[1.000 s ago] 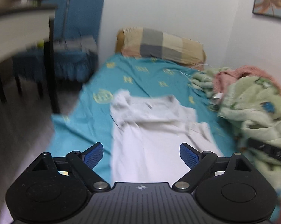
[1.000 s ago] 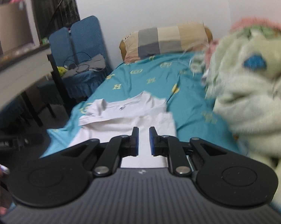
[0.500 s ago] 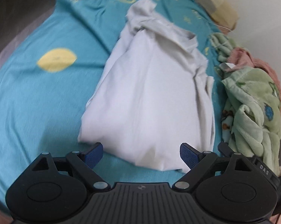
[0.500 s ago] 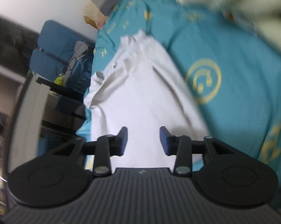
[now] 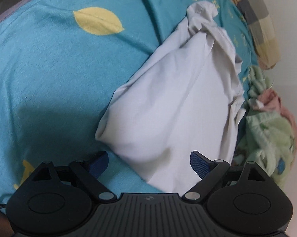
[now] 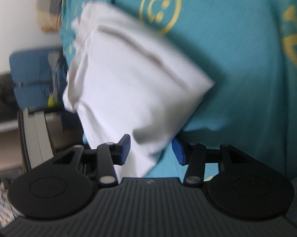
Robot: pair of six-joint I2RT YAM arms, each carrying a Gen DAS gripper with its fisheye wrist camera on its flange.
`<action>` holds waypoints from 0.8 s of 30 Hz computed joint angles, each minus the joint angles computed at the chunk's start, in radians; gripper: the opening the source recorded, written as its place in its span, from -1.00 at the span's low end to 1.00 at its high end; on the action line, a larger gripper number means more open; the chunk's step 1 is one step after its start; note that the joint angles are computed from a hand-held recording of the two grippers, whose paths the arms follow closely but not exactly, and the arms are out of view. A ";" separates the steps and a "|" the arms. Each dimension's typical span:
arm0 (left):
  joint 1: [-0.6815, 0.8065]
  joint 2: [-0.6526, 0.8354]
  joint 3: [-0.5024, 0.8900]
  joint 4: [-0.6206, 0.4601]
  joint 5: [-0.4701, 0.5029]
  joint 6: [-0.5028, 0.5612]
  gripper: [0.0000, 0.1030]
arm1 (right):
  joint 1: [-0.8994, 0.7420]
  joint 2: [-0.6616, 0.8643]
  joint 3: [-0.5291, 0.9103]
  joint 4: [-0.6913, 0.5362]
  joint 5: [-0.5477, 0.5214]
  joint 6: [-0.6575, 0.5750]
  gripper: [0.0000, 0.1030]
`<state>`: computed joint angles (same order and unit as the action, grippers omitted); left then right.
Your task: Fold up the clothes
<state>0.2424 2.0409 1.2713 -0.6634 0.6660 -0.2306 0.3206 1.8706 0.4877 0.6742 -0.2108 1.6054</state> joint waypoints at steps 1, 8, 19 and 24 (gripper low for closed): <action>0.006 -0.002 -0.008 0.019 0.002 -0.020 0.67 | -0.002 -0.016 -0.011 -0.007 0.031 0.012 -0.04; 0.036 -0.030 -0.059 0.110 -0.003 -0.117 0.23 | 0.005 -0.078 -0.039 -0.053 0.178 0.021 -0.04; 0.030 -0.073 -0.063 0.156 0.020 -0.153 -0.57 | -0.021 -0.121 -0.072 -0.005 0.206 -0.119 -0.74; 0.057 -0.147 -0.107 0.253 0.139 -0.215 -0.73 | -0.035 -0.232 -0.120 0.027 0.201 -0.118 -0.82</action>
